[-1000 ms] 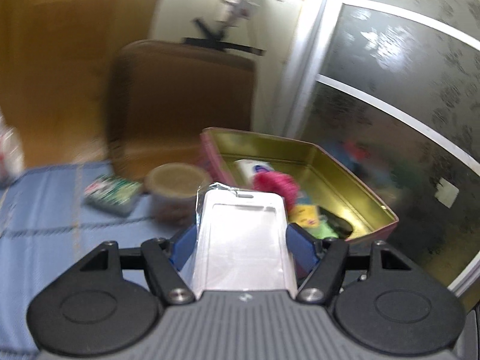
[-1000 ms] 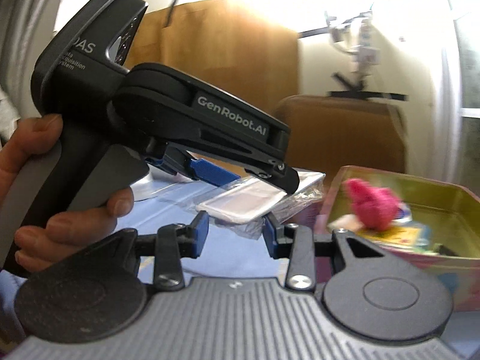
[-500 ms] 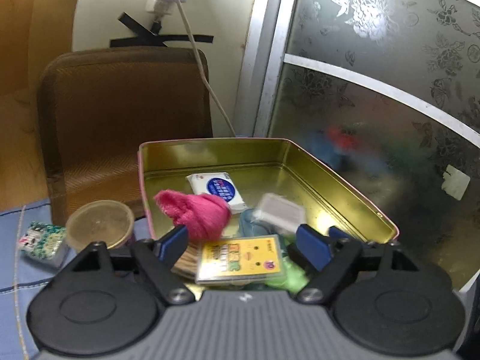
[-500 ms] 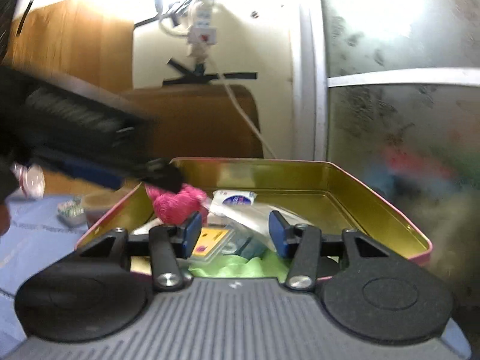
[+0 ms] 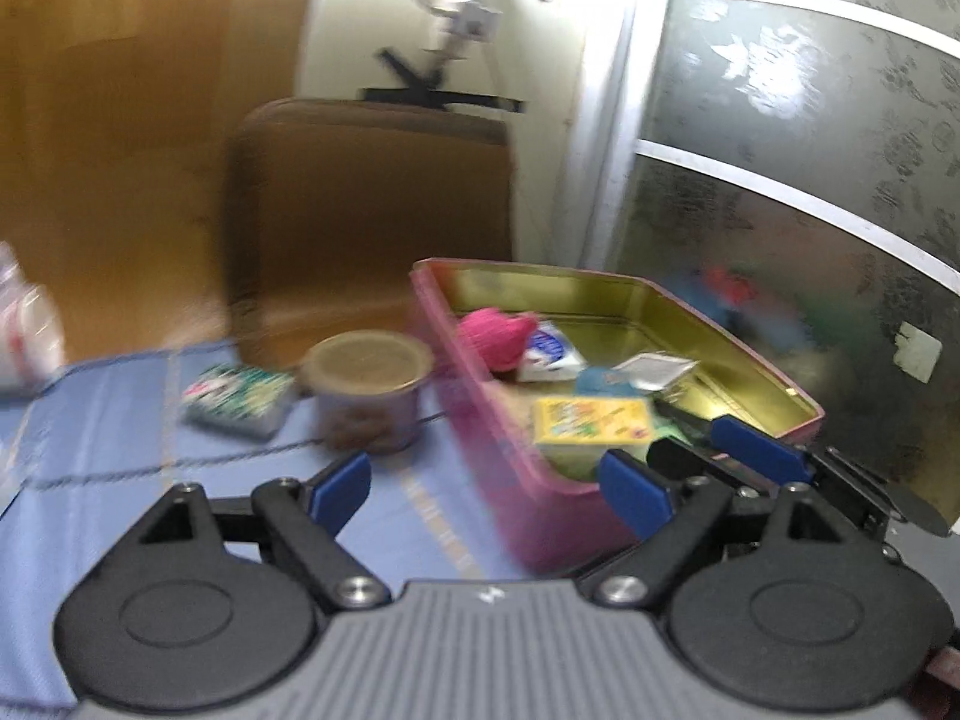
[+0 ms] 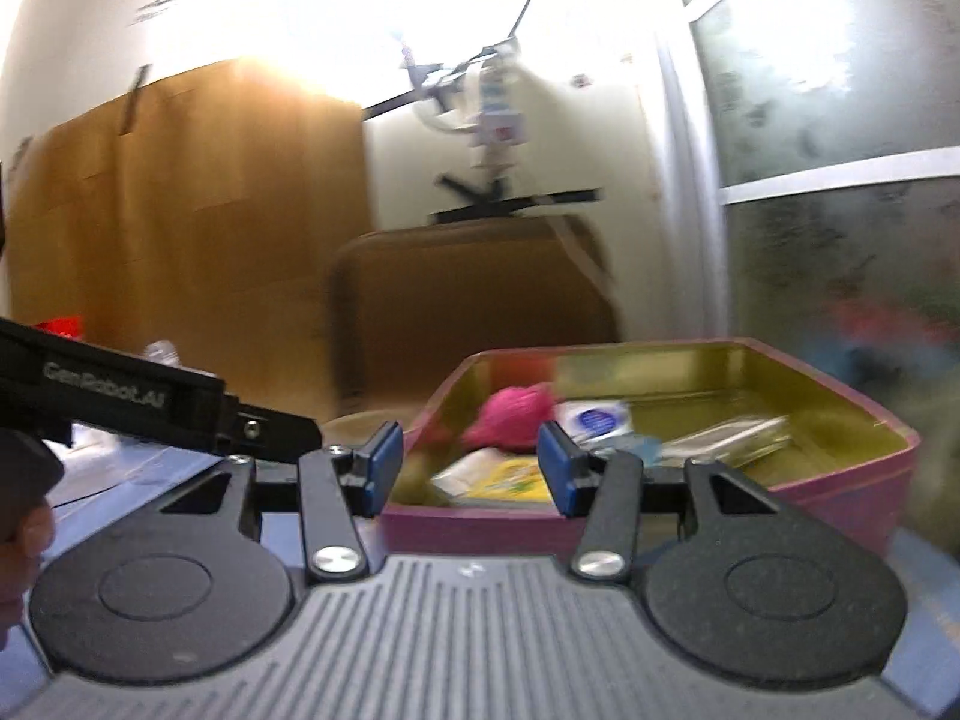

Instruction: Organize soft objects

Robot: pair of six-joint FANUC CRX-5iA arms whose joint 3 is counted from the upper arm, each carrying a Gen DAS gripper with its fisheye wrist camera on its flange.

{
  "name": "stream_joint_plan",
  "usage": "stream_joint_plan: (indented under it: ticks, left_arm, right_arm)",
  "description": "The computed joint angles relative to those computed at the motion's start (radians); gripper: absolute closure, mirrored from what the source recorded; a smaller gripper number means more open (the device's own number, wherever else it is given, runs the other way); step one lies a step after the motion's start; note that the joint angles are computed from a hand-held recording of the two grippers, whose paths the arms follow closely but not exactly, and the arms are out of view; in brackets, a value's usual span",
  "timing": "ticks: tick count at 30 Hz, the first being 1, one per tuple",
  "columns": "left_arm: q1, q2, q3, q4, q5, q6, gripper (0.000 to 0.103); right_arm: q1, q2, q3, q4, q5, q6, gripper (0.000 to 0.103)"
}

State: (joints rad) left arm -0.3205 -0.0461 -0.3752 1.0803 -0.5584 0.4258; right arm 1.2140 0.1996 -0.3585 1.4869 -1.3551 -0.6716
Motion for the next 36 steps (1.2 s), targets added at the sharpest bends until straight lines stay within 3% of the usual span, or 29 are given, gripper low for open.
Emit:
stream_joint_plan:
  ticks: [6, 15, 20, 22, 29, 36]
  left_arm:
    - [0.104, -0.034, -0.067, -0.035, 0.023, 0.051, 0.017]
    - [0.206, -0.015, -0.094, -0.101, 0.119, 0.147, 0.013]
    - [0.231, 0.009, -0.095, -0.091, 0.115, 0.162, 0.012]
    - [0.216, 0.002, -0.12, -0.004, 0.133, 0.086, 0.01]
    - [0.191, -0.007, -0.149, 0.094, 0.158, -0.009, 0.01]
    - [0.202, -0.003, -0.146, 0.094, 0.137, 0.013, 0.01]
  right_arm:
    - [-0.018, 0.049, 0.071, -0.007, 0.197, 0.06, 0.051]
    - [-0.057, 0.133, 0.199, -0.054, 0.327, 0.229, 0.05]
    - [-0.072, 0.174, 0.261, -0.135, 0.371, 0.297, 0.051]
    - [-0.075, 0.173, 0.271, -0.171, 0.386, 0.314, 0.05]
    - [-0.071, 0.174, 0.284, -0.239, 0.376, 0.304, 0.05]
    - [-0.063, 0.199, 0.332, -0.286, 0.351, 0.384, 0.05]
